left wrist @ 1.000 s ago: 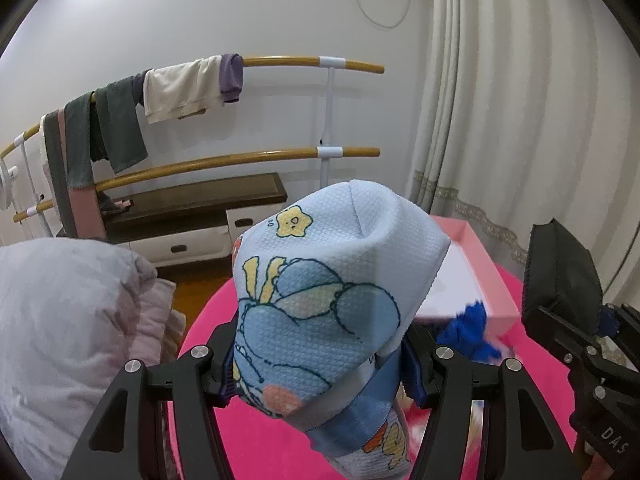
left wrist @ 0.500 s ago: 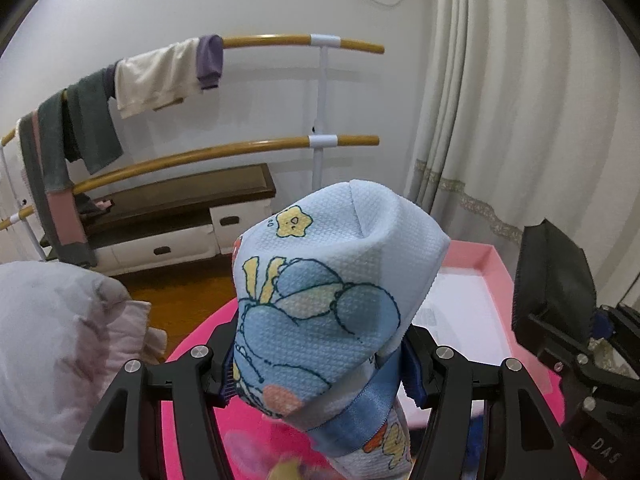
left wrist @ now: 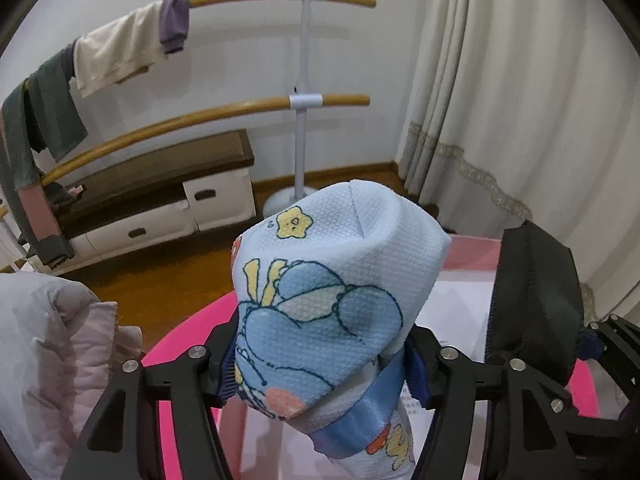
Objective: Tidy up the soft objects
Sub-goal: 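Carry the cloth bundle and black pouch into the pink box with both grippers, then open both grippers to release the items and withdraw from the box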
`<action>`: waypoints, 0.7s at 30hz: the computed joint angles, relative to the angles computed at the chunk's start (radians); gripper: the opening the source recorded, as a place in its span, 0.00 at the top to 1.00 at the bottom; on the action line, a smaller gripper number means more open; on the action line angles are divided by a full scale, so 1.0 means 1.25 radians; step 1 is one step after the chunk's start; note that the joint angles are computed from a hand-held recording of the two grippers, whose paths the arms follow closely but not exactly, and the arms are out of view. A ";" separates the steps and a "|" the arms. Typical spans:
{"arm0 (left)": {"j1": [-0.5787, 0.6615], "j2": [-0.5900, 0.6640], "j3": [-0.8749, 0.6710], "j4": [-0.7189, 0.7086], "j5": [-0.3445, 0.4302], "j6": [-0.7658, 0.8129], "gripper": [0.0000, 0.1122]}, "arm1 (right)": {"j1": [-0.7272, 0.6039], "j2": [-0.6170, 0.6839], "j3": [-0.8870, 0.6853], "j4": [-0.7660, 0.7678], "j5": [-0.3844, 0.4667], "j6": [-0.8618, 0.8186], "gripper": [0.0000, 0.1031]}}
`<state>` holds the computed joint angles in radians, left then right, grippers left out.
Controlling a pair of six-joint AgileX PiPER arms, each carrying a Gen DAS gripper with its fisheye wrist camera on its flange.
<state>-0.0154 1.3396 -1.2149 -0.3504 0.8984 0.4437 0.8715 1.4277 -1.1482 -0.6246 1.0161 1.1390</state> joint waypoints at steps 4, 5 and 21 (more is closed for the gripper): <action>-0.057 0.126 -0.097 0.061 -0.019 -0.076 0.40 | -0.064 0.017 0.002 0.065 -0.048 -0.065 0.53; -0.063 0.147 -0.115 0.065 -0.016 -0.080 0.37 | -0.086 0.012 0.014 0.088 -0.072 -0.074 0.52; -0.079 0.217 -0.253 0.097 -0.099 -0.138 0.08 | -0.028 -0.126 0.105 0.001 -0.007 0.163 0.00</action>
